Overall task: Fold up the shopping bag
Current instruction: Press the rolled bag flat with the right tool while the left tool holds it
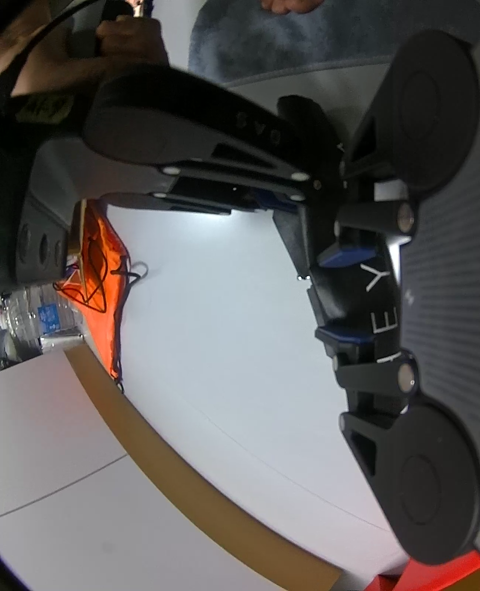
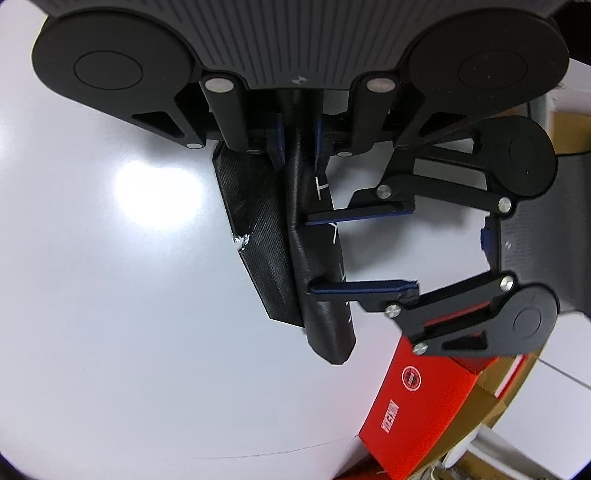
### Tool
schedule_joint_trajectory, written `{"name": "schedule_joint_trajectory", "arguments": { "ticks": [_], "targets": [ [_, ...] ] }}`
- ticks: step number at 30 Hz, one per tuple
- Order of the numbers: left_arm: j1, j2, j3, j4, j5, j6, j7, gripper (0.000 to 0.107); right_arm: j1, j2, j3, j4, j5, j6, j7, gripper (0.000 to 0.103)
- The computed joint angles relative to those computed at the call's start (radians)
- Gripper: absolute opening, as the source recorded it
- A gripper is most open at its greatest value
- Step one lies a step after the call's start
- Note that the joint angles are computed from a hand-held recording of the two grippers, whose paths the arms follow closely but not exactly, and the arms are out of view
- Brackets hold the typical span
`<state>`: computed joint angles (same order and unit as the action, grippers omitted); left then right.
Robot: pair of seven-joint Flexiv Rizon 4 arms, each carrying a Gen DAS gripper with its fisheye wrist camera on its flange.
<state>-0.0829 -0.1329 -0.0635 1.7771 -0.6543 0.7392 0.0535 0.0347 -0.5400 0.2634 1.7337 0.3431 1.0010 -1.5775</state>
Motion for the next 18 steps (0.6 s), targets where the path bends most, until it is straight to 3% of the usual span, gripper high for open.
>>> {"name": "schedule_joint_trajectory", "arguments": {
  "ticks": [13, 18],
  "targets": [
    [0.002, -0.009, 0.006, -0.032, 0.077, -0.025, -0.052, 0.039, 0.090, 0.009, -0.075, 0.036, -0.214, 0.035, 0.054, 0.031],
    [0.014, 0.001, 0.013, -0.027, 0.060, -0.051, -0.094, 0.039, 0.127, 0.020, -0.107, 0.075, -0.317, 0.082, 0.095, 0.029]
  ]
}}
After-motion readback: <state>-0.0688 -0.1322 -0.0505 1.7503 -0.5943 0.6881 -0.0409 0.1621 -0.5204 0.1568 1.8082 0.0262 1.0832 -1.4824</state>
